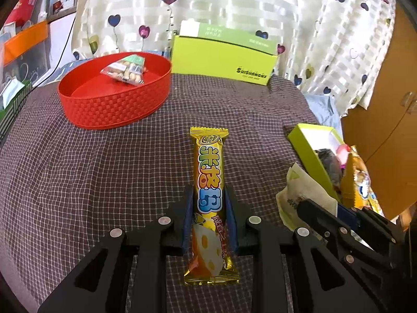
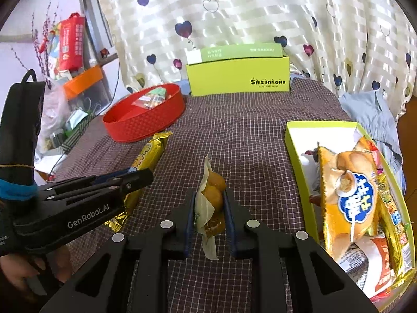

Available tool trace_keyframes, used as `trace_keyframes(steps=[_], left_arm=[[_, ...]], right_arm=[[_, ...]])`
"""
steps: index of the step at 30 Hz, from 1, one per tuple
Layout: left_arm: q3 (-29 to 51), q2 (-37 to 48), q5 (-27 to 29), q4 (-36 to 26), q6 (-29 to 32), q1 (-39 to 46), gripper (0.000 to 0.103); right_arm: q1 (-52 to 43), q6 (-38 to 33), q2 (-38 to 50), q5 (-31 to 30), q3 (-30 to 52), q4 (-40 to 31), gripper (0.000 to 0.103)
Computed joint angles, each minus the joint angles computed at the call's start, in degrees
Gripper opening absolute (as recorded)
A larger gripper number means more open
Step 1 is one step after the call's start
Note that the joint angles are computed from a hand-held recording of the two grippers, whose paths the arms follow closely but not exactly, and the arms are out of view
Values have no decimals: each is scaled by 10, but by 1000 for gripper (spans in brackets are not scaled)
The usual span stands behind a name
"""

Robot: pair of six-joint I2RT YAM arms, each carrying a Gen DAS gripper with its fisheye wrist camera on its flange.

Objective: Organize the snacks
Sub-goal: 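Grasp the small yellow candy bar with the left tool while the right tool holds the packet, then carry the candy bar with the left tool while the right tool carries the packet to the box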

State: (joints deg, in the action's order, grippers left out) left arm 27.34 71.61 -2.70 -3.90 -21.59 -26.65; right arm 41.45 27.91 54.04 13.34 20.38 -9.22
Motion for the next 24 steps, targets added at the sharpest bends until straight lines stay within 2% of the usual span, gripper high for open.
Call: trace_keyframes(steps=[13, 24], left_arm=[[30, -34, -14, -39, -25, -65, 24], [72, -23, -27, -52, -37, -128, 24]], right_arm=[[-4, -2, -158, 21, 5, -133, 19], [-61, -21, -294, 15, 20, -264, 19]])
